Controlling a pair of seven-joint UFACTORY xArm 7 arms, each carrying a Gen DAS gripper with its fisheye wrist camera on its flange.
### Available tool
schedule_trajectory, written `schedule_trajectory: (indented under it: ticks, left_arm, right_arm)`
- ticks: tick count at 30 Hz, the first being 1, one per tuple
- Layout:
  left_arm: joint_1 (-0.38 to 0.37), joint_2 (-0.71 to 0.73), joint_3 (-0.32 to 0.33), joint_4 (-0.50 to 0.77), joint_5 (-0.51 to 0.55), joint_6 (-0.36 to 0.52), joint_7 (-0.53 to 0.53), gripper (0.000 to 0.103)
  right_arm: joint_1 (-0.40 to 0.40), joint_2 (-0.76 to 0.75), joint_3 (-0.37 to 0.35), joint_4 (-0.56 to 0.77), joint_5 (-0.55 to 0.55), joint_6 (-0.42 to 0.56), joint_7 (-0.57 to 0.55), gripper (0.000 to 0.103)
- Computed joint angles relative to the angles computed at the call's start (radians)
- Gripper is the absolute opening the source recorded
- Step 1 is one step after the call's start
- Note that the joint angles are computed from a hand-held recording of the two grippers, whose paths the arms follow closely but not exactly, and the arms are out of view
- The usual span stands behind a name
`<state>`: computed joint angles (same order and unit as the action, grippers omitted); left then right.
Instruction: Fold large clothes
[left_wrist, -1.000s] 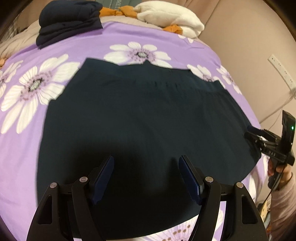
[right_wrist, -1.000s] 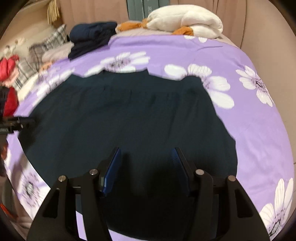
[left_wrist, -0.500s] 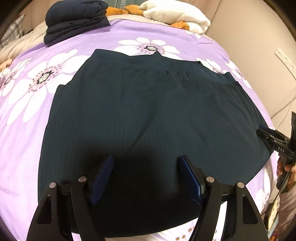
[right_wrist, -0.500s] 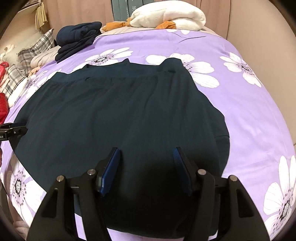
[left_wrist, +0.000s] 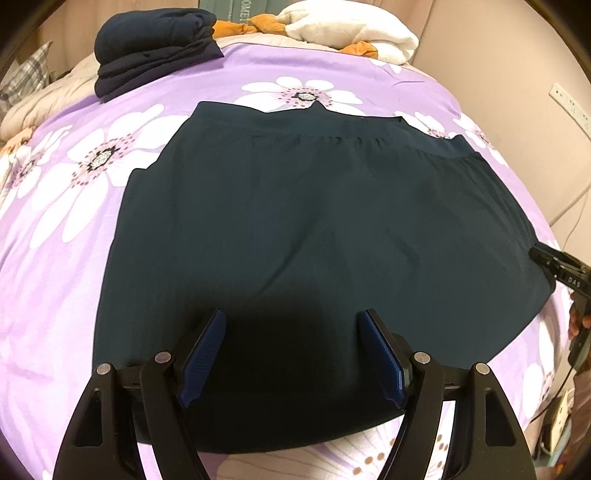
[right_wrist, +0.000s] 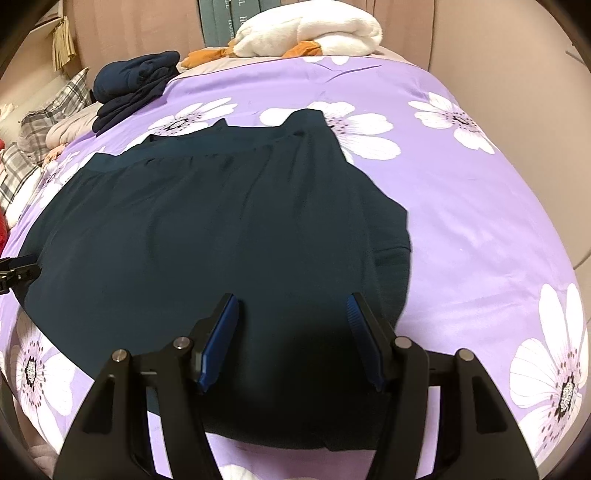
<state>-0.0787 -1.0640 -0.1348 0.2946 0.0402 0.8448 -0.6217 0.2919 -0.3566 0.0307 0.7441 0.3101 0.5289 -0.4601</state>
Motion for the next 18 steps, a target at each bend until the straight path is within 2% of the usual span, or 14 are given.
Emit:
schedule_trajectory:
  ticks: [4, 6, 8, 13, 18]
  left_arm:
    - [0.003, -0.018, -0.016, 0.010, 0.011, 0.041, -0.012, 0.075]
    - [0.004, -0.021, -0.024, 0.022, 0.022, 0.058, -0.013, 0.075]
    - [0.006, -0.020, -0.033, 0.037, 0.037, 0.059, -0.011, 0.075]
    - [0.050, 0.087, -0.046, 0.123, 0.099, -0.003, 0.006, 0.075]
    - [0.095, 0.294, -0.023, 0.218, 0.129, -0.086, 0.006, 0.075]
  right_arm:
    - [-0.034, -0.003, 0.009, 0.002, -0.043, 0.002, 0.036, 0.062]
    - [-0.069, -0.010, 0.027, 0.005, -0.096, 0.008, 0.095, 0.063]
    - [-0.066, -0.023, 0.008, 0.006, -0.083, 0.007, 0.103, 0.063]
    - [0.030, -0.065, -0.051, 0.016, 0.051, -0.031, 0.006, 0.063]
    - [0.132, -0.028, -0.029, 0.058, 0.160, -0.028, -0.076, 0.063]
